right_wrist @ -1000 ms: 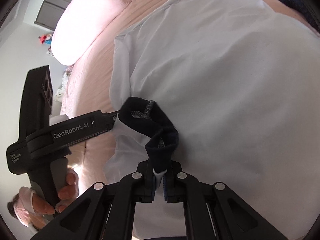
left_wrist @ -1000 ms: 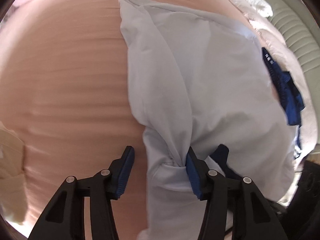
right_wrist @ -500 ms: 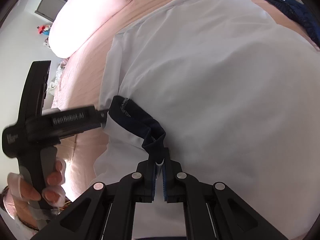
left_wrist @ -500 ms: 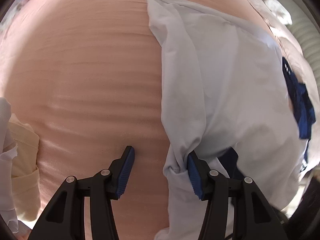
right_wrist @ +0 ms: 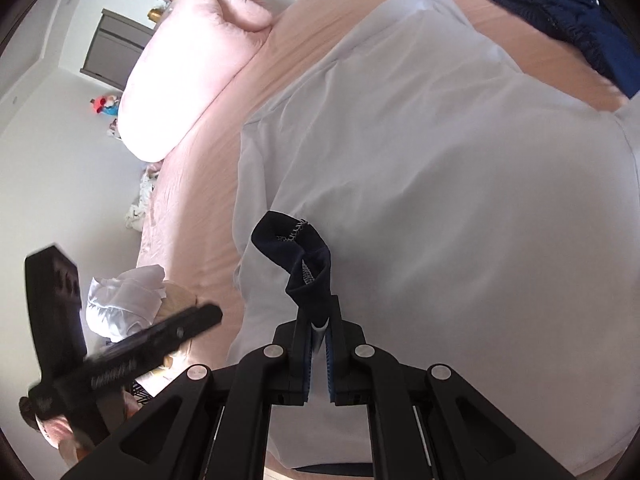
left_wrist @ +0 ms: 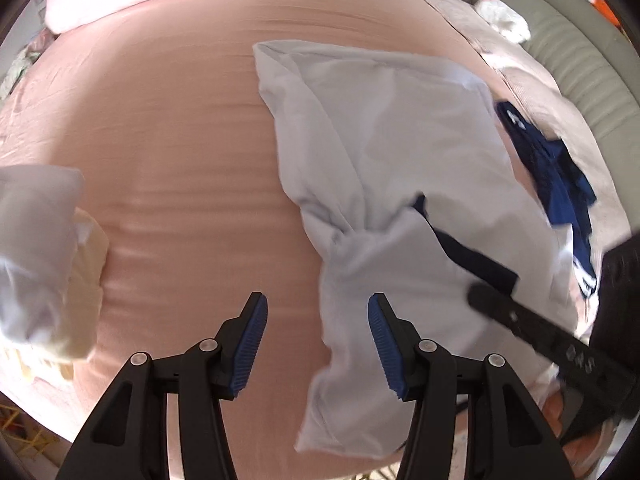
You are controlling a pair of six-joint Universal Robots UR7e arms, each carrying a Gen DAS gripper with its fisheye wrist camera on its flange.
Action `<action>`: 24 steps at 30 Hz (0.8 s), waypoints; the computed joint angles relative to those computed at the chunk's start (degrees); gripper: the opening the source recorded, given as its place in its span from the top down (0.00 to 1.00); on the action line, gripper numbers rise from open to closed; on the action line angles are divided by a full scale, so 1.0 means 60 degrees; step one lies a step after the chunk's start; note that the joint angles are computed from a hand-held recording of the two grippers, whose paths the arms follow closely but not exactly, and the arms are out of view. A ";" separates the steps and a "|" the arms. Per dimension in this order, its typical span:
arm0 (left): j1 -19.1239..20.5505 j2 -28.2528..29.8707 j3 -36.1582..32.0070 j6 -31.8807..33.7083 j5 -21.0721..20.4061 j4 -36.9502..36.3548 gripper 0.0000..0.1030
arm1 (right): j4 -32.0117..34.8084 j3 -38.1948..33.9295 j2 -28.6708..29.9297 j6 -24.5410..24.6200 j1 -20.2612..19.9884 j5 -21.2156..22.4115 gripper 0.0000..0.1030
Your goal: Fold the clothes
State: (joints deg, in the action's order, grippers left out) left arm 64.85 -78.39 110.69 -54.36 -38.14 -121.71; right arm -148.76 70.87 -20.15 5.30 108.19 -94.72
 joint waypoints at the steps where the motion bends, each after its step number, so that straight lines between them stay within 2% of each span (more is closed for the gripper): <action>1: -0.0006 0.0139 -0.0039 -0.0186 0.0136 0.0283 0.52 | 0.0277 -0.0085 -0.0010 -0.0094 -0.0008 -0.0098 0.95; 3: 0.0004 0.0419 -0.0144 -0.0413 0.0241 0.0777 0.52 | 0.0515 -0.0173 0.0001 -0.0219 0.0046 -0.0375 0.94; 4: 0.0015 0.0478 -0.0128 -0.0345 0.0145 0.0774 0.52 | 0.0524 -0.0188 0.0016 -0.0262 0.0098 -0.0541 0.86; 5: 0.0032 0.0505 -0.0096 -0.0322 0.0047 0.0709 0.52 | 0.0495 -0.0185 0.0025 -0.0298 0.0143 -0.0673 0.64; 6: 0.0048 0.0522 -0.0039 -0.0364 -0.0055 0.0638 0.52 | 0.0285 -0.0089 -0.0006 -0.0308 0.0160 -0.0652 0.50; 7: 0.0067 0.0536 0.0026 -0.0431 -0.0151 0.0572 0.52 | 0.0058 0.0024 -0.0055 -0.0327 0.0164 -0.0582 0.31; 10: 0.0074 0.0529 0.0203 -0.0637 -0.0294 0.0490 0.52 | -0.0835 0.0560 -0.0432 -0.0474 -0.0010 0.0270 0.28; 16: 0.0147 0.0540 0.0546 -0.1013 -0.0250 0.0455 0.52 | -0.2290 0.1306 -0.1010 -0.0667 -0.0219 0.0693 0.28; 19: 0.0038 0.0294 0.0944 -0.1088 -0.0299 -0.0257 0.52 | -0.3010 0.1621 -0.1290 -0.0825 -0.0243 0.0367 0.28; 21: -0.0229 0.0058 0.1478 -0.0187 -0.0207 -0.1919 0.52 | -0.3342 0.1905 -0.1614 -0.0853 -0.0336 0.0218 0.28; 22: -0.0344 0.0003 0.1584 0.0046 -0.0150 -0.2340 0.52 | -0.3445 0.2004 -0.1752 -0.0854 -0.0360 0.0126 0.28; 24: -0.0528 -0.0008 0.1409 -0.0119 0.0050 -0.2013 0.52 | -0.3434 0.2014 -0.1973 -0.0955 -0.0286 -0.0355 0.28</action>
State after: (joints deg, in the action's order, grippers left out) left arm 61.68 -78.44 119.14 -55.08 -37.84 -133.79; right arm -169.36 82.95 -31.99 -0.43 106.47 -96.85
